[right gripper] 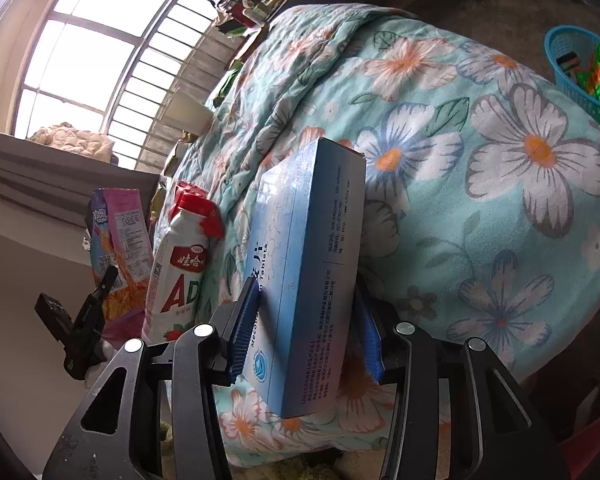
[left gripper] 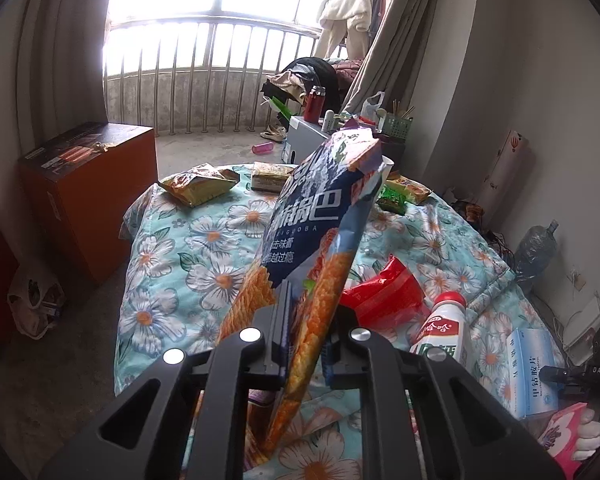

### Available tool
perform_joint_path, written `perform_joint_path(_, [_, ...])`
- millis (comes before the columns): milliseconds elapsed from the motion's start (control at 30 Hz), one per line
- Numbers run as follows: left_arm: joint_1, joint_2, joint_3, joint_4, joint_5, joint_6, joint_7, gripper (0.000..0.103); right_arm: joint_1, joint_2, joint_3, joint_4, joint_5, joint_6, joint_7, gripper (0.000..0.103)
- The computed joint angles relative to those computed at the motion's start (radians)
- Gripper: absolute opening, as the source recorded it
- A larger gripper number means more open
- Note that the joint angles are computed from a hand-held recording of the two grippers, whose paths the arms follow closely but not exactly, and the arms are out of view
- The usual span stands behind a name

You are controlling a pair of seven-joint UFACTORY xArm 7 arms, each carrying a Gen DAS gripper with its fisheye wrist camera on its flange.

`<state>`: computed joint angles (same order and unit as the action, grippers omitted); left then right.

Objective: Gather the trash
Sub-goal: 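Lift the medicine box with the right gripper while the left lifts the snack bag, then carry the snack bag and medicine box toward the blue wastebasket with both grippers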

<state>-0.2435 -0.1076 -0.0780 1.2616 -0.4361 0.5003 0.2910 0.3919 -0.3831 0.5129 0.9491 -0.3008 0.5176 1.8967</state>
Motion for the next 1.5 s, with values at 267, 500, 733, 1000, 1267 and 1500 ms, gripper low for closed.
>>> perform_joint_path(267, [0.01,-0.013,0.002,-0.001,0.021,-0.017,-0.039,0.004,-0.045,-0.081,0.033,-0.08,-0.014,-0.106,0.074,0.033])
perform_joint_path(500, [-0.002,-0.047,0.009,-0.013,0.027,-0.045,-0.049,0.001,-0.097,-0.171,0.073,-0.137,0.011,-0.167,0.089,0.031])
perform_joint_path(733, [-0.018,-0.08,0.012,-0.014,0.038,-0.08,-0.055,0.001,-0.142,-0.25,0.101,-0.171,0.052,-0.192,0.076,0.031])
perform_joint_path(1000, [-0.087,-0.122,0.018,0.022,-0.013,-0.126,0.021,0.001,-0.174,-0.354,0.118,-0.171,0.088,-0.135,0.033,0.031])
perform_joint_path(1267, [-0.186,-0.111,-0.005,0.106,-0.09,-0.13,0.109,0.001,-0.215,-0.508,0.144,-0.166,0.111,-0.03,0.027,0.03])
perform_joint_path(1500, [-0.273,-0.031,-0.08,0.216,-0.161,-0.09,0.162,0.001,-0.229,-0.716,0.152,-0.185,0.146,0.137,0.021,0.03])
